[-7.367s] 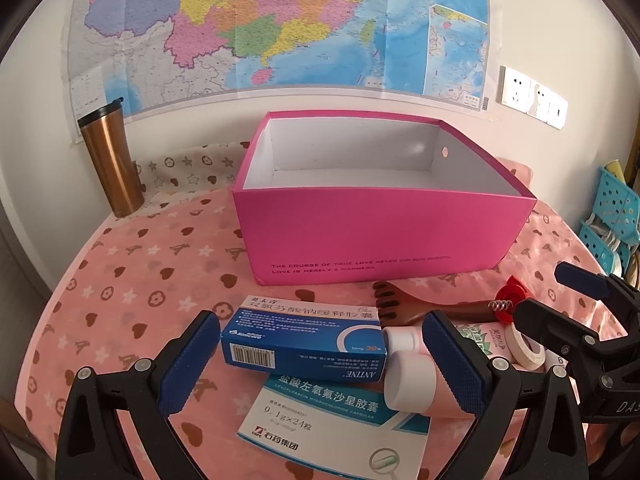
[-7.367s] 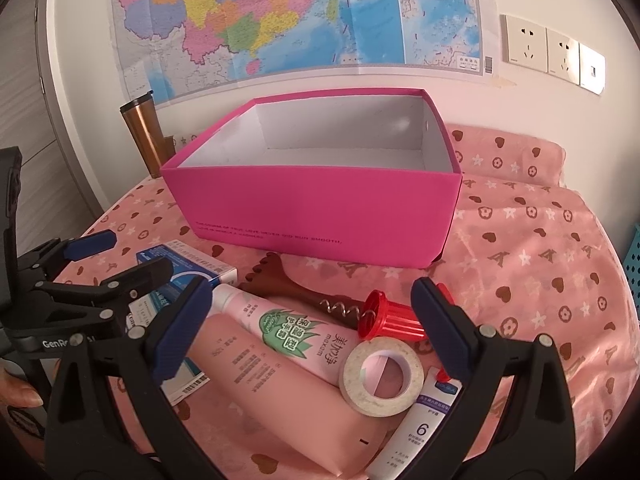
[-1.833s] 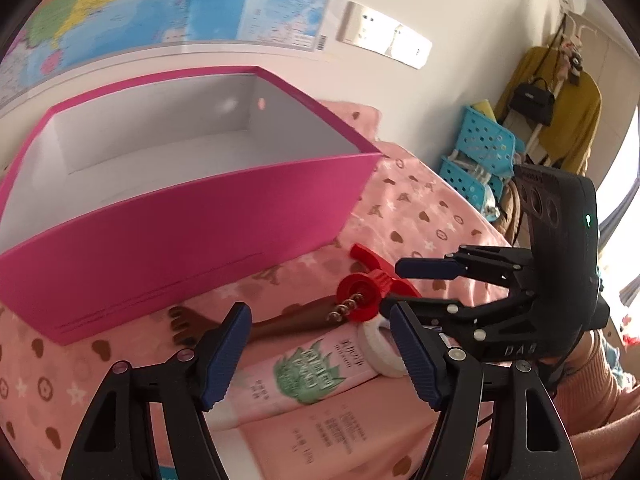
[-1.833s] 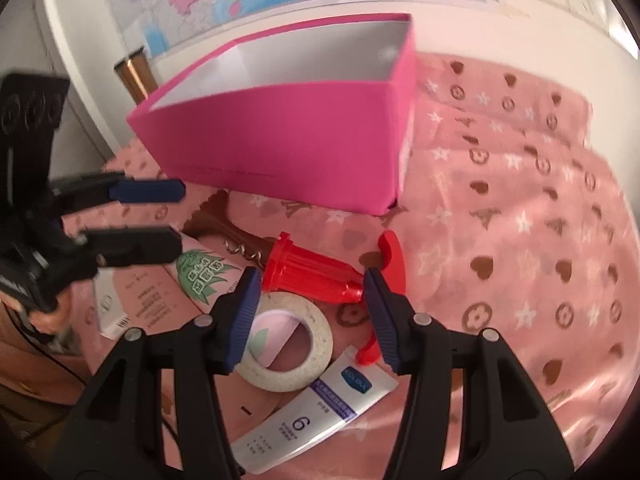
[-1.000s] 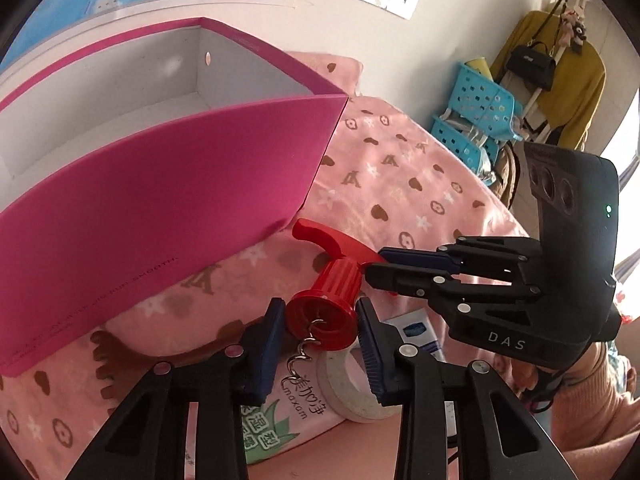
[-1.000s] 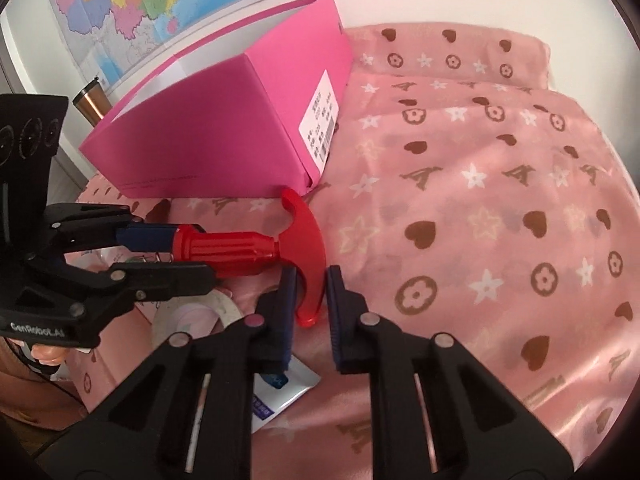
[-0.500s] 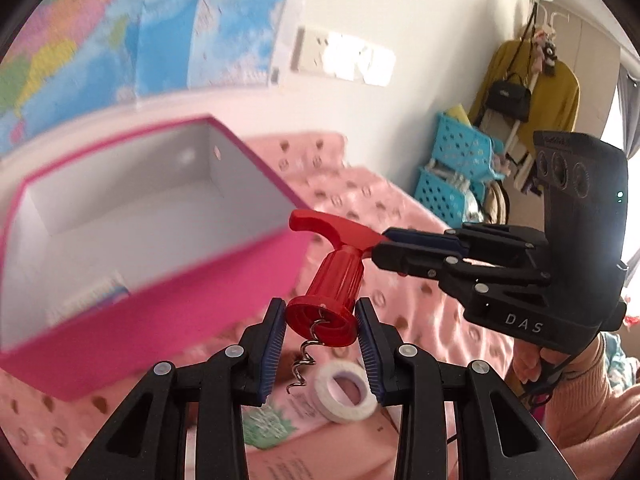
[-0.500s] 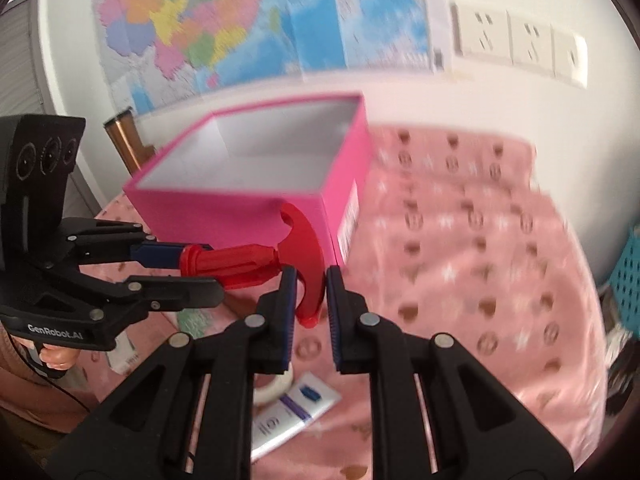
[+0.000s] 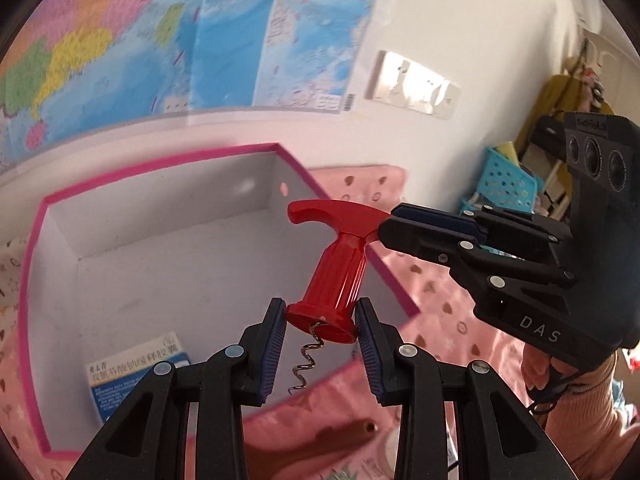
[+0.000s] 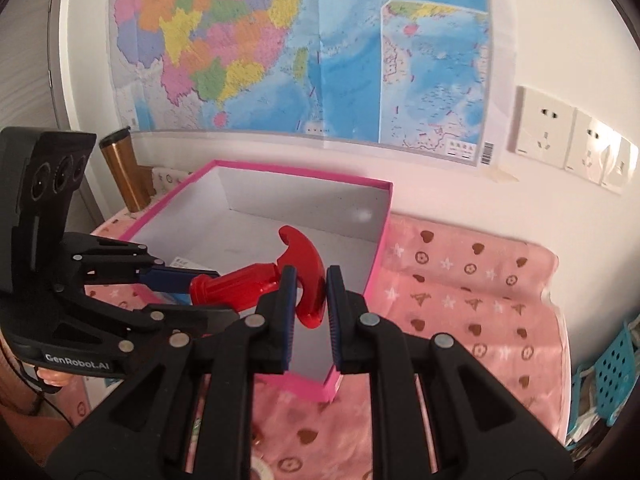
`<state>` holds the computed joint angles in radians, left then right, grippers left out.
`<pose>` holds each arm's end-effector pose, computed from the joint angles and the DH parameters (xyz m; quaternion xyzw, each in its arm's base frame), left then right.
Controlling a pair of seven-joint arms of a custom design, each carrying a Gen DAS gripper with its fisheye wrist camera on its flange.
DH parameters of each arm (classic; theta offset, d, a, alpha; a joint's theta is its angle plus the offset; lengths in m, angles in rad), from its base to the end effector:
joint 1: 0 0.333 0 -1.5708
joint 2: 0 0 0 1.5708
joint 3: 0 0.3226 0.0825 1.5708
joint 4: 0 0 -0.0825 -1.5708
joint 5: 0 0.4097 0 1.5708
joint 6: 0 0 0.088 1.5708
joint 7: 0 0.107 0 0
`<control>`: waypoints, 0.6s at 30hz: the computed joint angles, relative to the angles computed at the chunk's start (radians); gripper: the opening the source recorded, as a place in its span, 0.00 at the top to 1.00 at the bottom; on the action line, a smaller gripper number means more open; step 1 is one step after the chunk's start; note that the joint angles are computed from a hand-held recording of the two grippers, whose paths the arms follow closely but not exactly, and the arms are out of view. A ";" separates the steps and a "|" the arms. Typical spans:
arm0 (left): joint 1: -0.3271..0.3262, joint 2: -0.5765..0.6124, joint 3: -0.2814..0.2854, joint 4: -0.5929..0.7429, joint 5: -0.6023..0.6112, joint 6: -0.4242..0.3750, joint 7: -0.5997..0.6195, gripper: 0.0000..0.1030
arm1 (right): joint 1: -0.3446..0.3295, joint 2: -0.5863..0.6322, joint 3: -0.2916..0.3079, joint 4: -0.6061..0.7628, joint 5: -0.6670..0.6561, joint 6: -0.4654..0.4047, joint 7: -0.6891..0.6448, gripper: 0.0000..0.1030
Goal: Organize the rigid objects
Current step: 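Carry the corkscrew into the magenta box and open the right gripper, then move the right gripper to the brown wooden back scratcher's handle end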
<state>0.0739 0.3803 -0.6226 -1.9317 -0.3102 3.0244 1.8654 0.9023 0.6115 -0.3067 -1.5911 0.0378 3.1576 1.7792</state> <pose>0.6153 -0.3037 0.3989 -0.4975 0.7707 -0.3882 0.0882 0.6076 0.4713 0.4011 -0.7562 0.4512 -0.2278 0.4156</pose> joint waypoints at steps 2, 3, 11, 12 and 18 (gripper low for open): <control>-0.008 0.027 0.016 0.034 0.006 -0.034 -0.011 0.65 | -0.020 0.027 0.014 0.048 -0.003 -0.040 -0.006 0.84; -0.026 0.047 0.039 0.062 0.015 -0.061 -0.029 0.65 | -0.029 0.041 0.020 0.071 -0.008 -0.059 -0.003 0.84; -0.085 0.101 0.103 0.131 0.024 -0.134 -0.058 0.64 | -0.105 0.129 0.091 0.222 -0.101 -0.204 0.033 0.86; -0.091 0.099 0.111 0.129 0.028 -0.133 -0.064 0.63 | -0.109 0.133 0.095 0.228 -0.112 -0.210 0.044 0.86; -0.041 0.024 0.069 0.002 0.024 -0.003 -0.029 0.52 | -0.129 0.059 0.125 0.104 -0.133 -0.118 0.100 0.85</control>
<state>0.0326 0.4045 -0.5538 -1.9299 -0.2862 3.0209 1.8363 0.7736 0.6709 -0.1815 -1.4872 -0.0953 3.0400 1.8790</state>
